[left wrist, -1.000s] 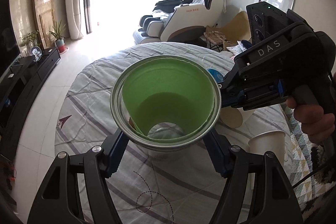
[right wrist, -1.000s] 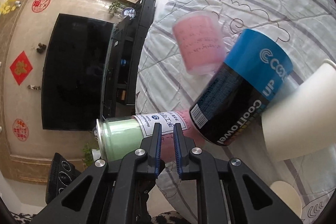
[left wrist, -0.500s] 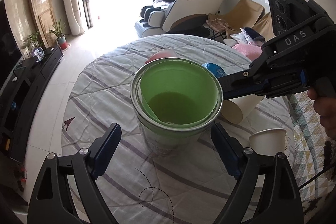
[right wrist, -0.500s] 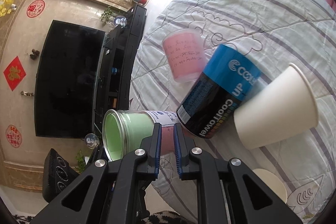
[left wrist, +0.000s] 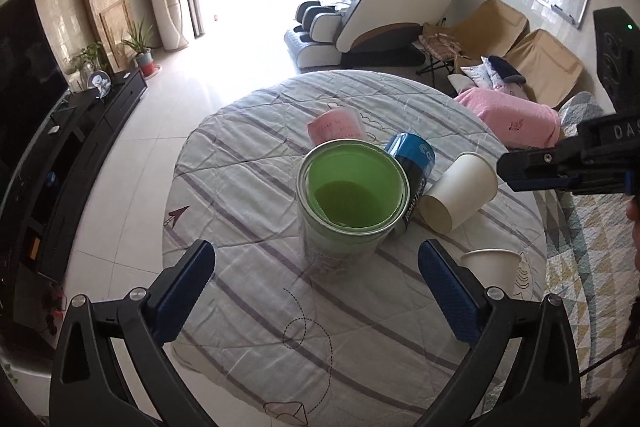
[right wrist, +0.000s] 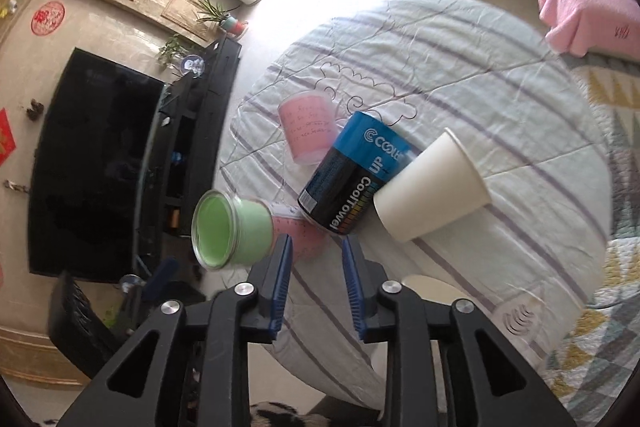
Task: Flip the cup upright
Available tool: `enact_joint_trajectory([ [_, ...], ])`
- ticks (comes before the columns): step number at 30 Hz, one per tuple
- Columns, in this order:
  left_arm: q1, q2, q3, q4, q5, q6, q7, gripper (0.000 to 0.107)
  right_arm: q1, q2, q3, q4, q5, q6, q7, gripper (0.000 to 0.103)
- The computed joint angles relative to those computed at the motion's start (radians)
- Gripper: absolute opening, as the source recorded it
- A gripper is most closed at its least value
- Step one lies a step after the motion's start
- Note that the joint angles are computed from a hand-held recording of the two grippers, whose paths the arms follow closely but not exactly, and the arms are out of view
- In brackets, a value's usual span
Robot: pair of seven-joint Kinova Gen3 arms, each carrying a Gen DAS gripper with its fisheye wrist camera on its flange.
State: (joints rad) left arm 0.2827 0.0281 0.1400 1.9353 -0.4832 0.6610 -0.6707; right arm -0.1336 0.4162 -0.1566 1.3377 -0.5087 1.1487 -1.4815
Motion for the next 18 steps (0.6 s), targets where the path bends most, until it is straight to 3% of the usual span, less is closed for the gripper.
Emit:
enact_joint_trajectory([
  [2, -0.005, -0.025, 0.001, -0.016, 0.038, 0.038, -0.028, 0.103, -0.028, -0.047, 0.015, 0.017, 0.042, -0.008, -0.042, 0.045],
  [8, -0.021, -0.1, 0.041, -0.045, 0.054, 0.139, -0.048, 0.103, -0.125, -0.203, 0.047, 0.096, 0.233, -0.084, -0.182, 0.075],
  [13, -0.018, -0.125, 0.091, -0.07, 0.026, 0.204, 0.007, 0.103, -0.187, -0.296, 0.045, 0.148, 0.403, -0.124, -0.297, 0.08],
  [18, 0.011, -0.136, 0.159, -0.091, -0.046, 0.285, 0.131, 0.103, -0.206, -0.354, 0.03, 0.208, 0.493, -0.137, -0.317, 0.08],
])
